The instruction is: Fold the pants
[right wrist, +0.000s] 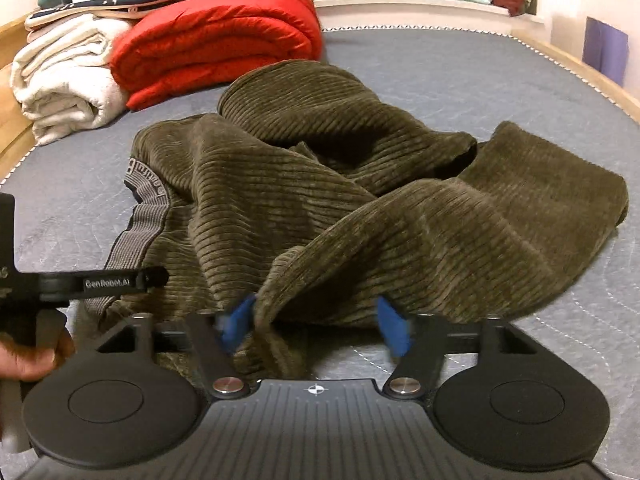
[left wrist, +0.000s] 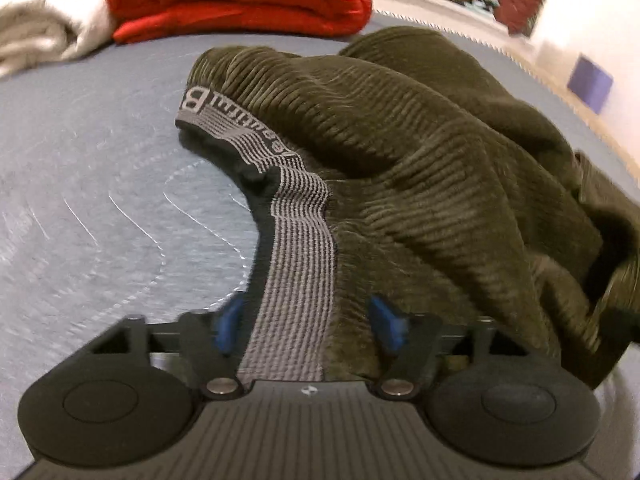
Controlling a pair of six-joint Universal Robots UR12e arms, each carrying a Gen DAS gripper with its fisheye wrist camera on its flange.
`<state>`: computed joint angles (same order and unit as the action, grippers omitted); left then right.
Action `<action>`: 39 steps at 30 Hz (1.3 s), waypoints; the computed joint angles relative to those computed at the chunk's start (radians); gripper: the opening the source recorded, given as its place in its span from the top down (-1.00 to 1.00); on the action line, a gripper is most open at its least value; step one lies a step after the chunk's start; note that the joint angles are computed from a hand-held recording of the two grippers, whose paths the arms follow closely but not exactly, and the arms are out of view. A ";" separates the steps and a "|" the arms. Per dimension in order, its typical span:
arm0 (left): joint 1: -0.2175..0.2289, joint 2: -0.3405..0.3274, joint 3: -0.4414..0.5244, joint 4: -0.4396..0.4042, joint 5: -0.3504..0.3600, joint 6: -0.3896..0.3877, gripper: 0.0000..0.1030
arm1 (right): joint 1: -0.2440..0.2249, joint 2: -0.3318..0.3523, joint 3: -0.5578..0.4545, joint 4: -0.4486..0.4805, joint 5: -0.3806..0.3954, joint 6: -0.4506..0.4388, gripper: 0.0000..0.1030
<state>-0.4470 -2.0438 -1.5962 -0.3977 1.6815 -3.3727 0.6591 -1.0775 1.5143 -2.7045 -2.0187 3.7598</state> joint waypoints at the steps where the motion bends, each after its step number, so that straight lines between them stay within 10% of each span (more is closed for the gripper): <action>1: 0.002 0.009 -0.006 -0.002 -0.001 0.003 0.15 | -0.002 -0.003 0.005 -0.008 0.010 -0.008 0.15; 6: 0.029 0.074 -0.055 0.008 -0.084 -0.029 0.77 | 0.005 -0.028 0.041 -0.078 0.011 -0.069 0.80; 17: 0.070 0.303 -0.211 -0.098 -0.023 -0.067 0.88 | 0.031 -0.090 0.150 -0.256 0.146 -0.424 0.86; 27: 0.118 0.444 -0.315 -0.267 0.080 -0.147 0.80 | 0.074 -0.119 0.178 -0.212 0.523 -0.785 0.87; 30: 0.069 0.407 -0.269 -0.349 0.242 -0.182 0.54 | 0.082 -0.113 0.160 -0.190 0.500 -0.759 0.83; 33: 0.020 0.383 -0.256 -0.225 0.345 -0.160 -0.09 | 0.052 -0.131 0.156 -0.178 0.532 -0.645 0.71; 37: -0.001 0.345 -0.238 -0.034 0.203 -0.064 -0.17 | 0.013 -0.164 0.184 -0.243 0.556 -0.493 0.60; 39: -0.016 0.313 -0.218 0.014 0.101 -0.034 -0.16 | -0.006 -0.180 0.202 -0.278 0.528 -0.423 0.19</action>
